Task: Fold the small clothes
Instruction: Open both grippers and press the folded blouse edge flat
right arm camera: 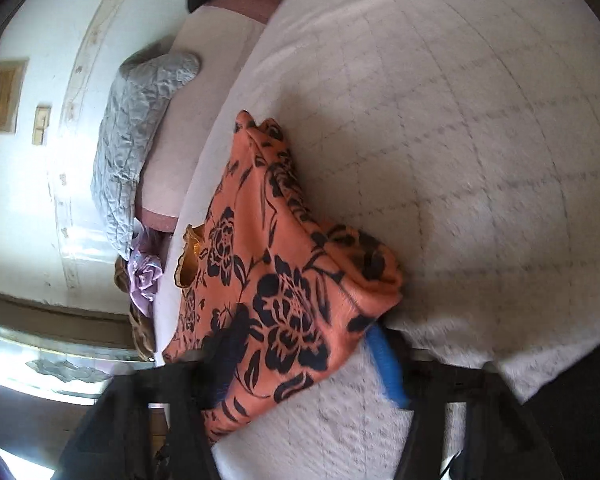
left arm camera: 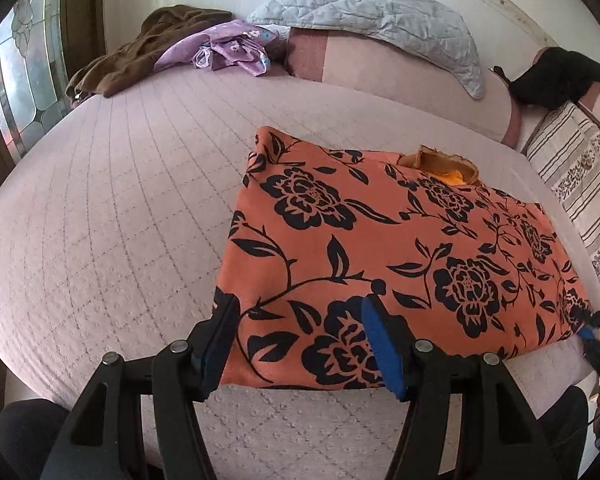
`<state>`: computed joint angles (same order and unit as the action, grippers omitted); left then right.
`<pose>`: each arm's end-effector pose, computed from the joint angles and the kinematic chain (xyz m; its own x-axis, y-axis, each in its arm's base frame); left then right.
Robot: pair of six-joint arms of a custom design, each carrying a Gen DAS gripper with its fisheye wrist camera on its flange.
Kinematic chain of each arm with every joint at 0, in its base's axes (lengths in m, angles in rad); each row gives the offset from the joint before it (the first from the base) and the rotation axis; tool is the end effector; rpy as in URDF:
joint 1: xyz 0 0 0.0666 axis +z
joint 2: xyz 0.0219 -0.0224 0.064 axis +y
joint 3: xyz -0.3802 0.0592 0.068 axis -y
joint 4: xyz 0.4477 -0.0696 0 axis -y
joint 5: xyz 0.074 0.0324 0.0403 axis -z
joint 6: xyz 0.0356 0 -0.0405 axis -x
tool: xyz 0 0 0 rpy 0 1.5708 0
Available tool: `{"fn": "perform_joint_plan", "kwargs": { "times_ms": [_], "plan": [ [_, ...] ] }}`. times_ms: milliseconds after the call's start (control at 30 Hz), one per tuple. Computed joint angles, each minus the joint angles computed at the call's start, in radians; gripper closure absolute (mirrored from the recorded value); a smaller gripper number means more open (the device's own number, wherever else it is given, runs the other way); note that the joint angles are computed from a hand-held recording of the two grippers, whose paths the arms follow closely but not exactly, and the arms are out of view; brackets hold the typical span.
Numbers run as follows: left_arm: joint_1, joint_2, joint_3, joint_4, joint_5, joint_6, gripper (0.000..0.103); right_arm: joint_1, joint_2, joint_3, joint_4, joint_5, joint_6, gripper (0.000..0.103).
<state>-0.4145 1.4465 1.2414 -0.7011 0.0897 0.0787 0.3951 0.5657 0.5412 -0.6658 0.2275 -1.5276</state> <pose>0.5001 -0.2239 0.3388 -0.7538 0.2461 -0.6093 0.3936 0.9116 -0.1188 0.2512 0.0956 0.3115 -0.2397 0.9546 -0.1768 0.5779 0.2866 0.7641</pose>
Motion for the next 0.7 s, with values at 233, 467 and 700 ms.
{"fn": "perform_joint_plan", "kwargs": {
  "times_ms": [233,467,700],
  "plan": [
    [-0.017,-0.015,-0.008,0.057,-0.021,0.014,0.039,0.112,0.114,0.149,-0.225,0.204,0.089,0.091],
    [-0.040,0.019,0.031,0.028,-0.012,0.014,0.039,0.053,-0.024,0.014,-0.106,0.058,0.054,0.027],
    [-0.079,0.093,0.055,0.016,-0.071,-0.004,0.038,-0.079,-0.033,0.105,-0.151,-0.003,0.325,0.025]
  ]
}}
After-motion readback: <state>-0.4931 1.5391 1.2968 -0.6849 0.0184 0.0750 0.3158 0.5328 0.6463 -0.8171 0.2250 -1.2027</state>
